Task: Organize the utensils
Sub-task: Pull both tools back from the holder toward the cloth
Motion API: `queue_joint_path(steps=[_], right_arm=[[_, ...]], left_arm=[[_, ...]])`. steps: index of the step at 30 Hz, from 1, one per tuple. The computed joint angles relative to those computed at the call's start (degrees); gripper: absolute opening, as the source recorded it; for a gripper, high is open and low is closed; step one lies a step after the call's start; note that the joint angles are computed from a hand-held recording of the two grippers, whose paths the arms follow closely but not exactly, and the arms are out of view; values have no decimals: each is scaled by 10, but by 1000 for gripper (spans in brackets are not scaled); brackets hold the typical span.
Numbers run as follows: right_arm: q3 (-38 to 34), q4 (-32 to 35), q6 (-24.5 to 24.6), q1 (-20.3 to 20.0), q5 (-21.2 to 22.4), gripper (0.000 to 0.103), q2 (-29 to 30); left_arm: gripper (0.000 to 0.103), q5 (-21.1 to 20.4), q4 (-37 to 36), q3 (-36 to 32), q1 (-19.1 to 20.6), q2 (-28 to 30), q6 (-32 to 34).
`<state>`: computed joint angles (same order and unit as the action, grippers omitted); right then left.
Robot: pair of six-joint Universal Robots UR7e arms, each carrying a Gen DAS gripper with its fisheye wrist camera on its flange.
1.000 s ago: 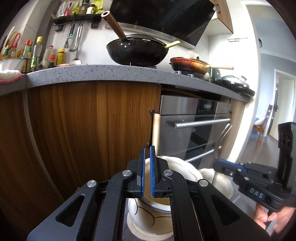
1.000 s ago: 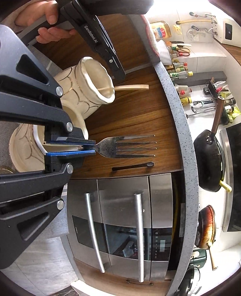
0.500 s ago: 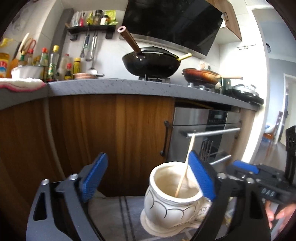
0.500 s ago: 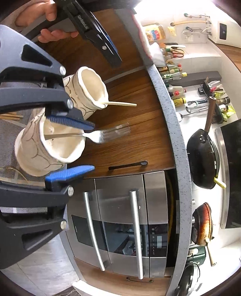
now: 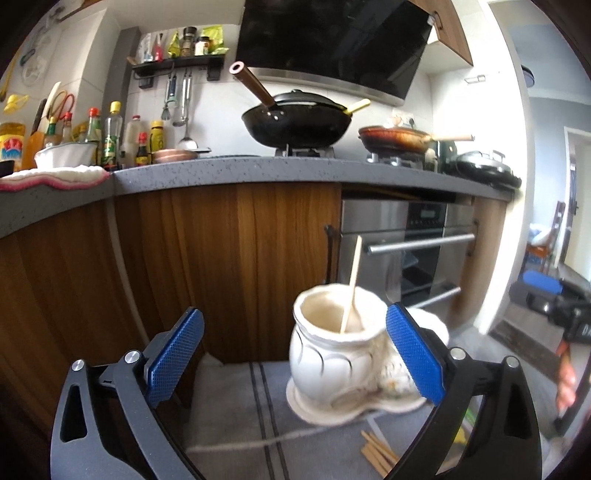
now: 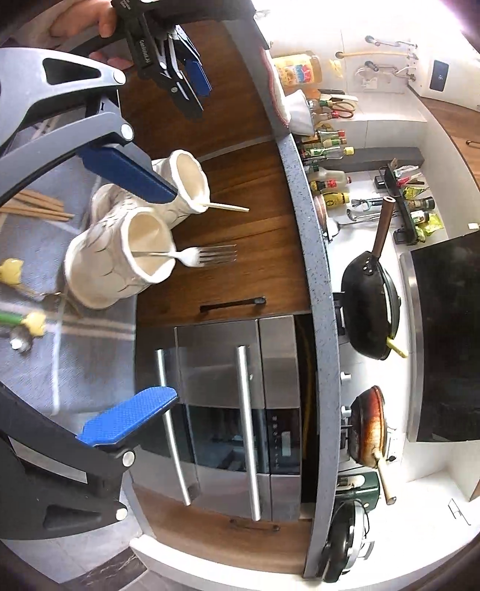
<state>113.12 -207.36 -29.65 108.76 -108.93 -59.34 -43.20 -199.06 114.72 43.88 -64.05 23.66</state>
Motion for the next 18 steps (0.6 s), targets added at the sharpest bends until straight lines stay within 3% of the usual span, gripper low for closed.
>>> queue_joint_path(steps=[4,10,18], right_arm=[[22,5,3,-1,-18,98,-18],[54,16,-4,-8,-51,98,-35],[90,28,-20,-26,-93,98,-42]], left_arm=[[98,8,50,22,-6,-14,-43],[98,14,217,44,-2,-40,-168],[98,15,370,61,9,-44,-292]])
